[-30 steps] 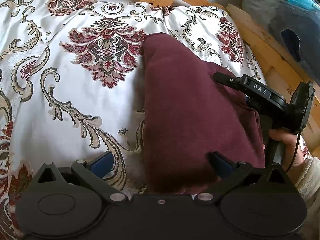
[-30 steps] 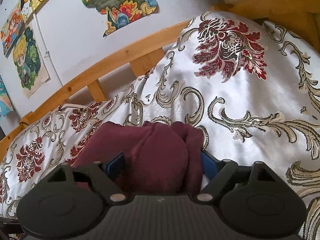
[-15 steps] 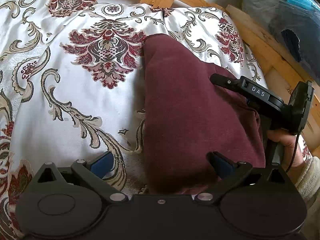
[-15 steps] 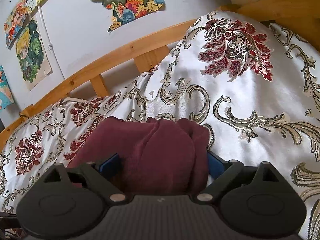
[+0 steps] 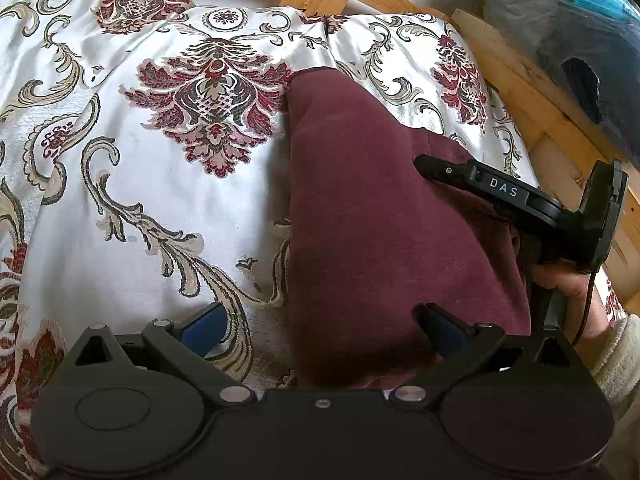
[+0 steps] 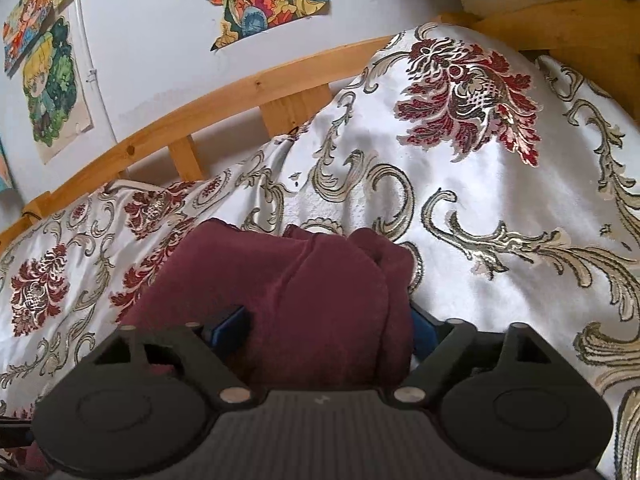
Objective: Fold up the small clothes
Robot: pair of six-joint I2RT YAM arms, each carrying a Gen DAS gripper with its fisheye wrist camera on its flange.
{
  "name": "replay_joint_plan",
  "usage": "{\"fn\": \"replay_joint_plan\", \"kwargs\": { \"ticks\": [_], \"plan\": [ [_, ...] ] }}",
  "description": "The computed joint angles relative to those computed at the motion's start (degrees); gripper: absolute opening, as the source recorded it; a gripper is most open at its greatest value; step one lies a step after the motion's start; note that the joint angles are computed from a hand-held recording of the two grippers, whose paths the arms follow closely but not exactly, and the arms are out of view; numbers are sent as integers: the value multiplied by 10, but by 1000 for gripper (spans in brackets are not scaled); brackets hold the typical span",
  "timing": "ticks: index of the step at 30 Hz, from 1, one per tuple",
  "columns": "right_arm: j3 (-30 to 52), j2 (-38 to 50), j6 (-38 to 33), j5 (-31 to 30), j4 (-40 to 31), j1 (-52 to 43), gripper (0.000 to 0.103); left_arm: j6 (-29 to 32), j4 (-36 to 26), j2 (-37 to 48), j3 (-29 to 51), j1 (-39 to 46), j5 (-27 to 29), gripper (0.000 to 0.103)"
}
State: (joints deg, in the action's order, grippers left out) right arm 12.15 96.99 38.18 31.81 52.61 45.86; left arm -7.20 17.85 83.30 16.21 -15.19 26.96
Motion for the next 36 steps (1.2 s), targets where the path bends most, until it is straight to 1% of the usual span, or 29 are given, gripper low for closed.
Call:
{"fn": "replay_joint_plan", "kwargs": {
  "ticks": [1, 5, 8, 11, 13, 14, 15, 16, 17, 19, 20, 22, 24, 26, 29, 31, 33, 36],
  "plan": [
    [1, -2, 3, 3, -6, 1, 79, 0, -4, 1, 3, 0, 1, 103],
    [6, -7, 17, 11, -29, 7, 75, 3, -33, 16, 26, 5, 17, 103],
    [14, -8, 31, 22, -53, 18, 70, 7, -55, 24, 42, 2, 28, 102],
    [17, -14, 47, 25, -72, 26, 59, 16, -75, 35, 59, -6, 38, 102],
    [14, -16, 57, 24, -69, 29, 46, 21, -91, 41, 70, -7, 48, 99],
    [11, -16, 63, 17, -65, 28, 44, 23, -95, 42, 73, -9, 51, 97],
    [8, -15, 71, 10, -59, 27, 40, 25, -101, 44, 78, -10, 55, 93],
    [6, -12, 77, 12, -52, 29, 37, 27, -107, 44, 81, -9, 62, 85],
    [5, -11, 78, 18, -49, 33, 35, 30, -113, 46, 84, -7, 75, 81],
    [6, -16, 76, 33, -51, 43, 29, 26, -123, 41, 88, -9, 72, 77],
    [5, -19, 74, 43, -49, 50, 28, 28, -126, 35, 86, -9, 69, 74],
    [6, -31, 58, 72, -48, 71, 26, 32, -130, 14, 79, -5, 65, 63],
    [10, -54, 36, 106, -56, 96, 25, 43, -141, -11, 73, 6, 70, 59],
    [18, -76, 13, 127, -61, 118, 25, 57, -154, -40, 67, 15, 68, 58],
    [59, -88, -38, 154, -85, 142, 24, 87, -161, -90, 54, 32, 49, 57],
    [96, -78, -74, 143, -77, 137, 24, 110, -160, -108, 53, 56, 45, 57],
    [150, -52, -103, 127, -82, 125, 24, 128, -155, -107, 66, 84, 42, 57],
    [241, -4, -133, 89, -103, 99, 24, 137, -131, -68, 100, 114, 30, 58]
  ]
}}
